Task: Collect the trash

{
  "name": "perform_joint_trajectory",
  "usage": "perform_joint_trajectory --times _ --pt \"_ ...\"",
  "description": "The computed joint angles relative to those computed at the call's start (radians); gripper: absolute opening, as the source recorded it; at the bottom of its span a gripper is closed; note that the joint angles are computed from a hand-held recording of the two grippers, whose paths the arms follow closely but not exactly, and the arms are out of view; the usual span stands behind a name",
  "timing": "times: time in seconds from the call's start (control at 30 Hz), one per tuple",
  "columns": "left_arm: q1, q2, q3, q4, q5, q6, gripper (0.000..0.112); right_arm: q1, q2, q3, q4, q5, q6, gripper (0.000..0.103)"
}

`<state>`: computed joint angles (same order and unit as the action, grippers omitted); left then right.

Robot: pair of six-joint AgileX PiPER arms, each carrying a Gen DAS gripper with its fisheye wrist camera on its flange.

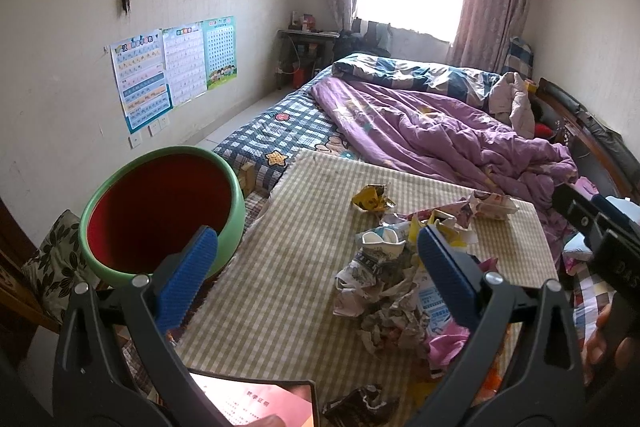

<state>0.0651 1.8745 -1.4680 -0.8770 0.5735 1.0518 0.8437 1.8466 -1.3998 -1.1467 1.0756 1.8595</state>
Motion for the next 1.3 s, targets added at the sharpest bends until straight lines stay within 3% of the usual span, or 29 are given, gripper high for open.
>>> perform_joint_trajectory --times 0.97,1.13,1.3 --pt "-0.01 0.008 0.014 -0.001 -0.019 0.019 0.098 -0.003 -0.008 0.026 0.001 0.0 0.02 0.096" --pt "-0.006 0.025 0.005 -0.019 0.026 0.05 0.098 -0.009 -0.019 0.052 0.003 -0.009 0.036 0.096" --pt "-0.022 0.105 -0.049 0.073 0.121 0.022 0.098 -0.017 -0.038 0.103 0.008 -0.008 0.059 0.096"
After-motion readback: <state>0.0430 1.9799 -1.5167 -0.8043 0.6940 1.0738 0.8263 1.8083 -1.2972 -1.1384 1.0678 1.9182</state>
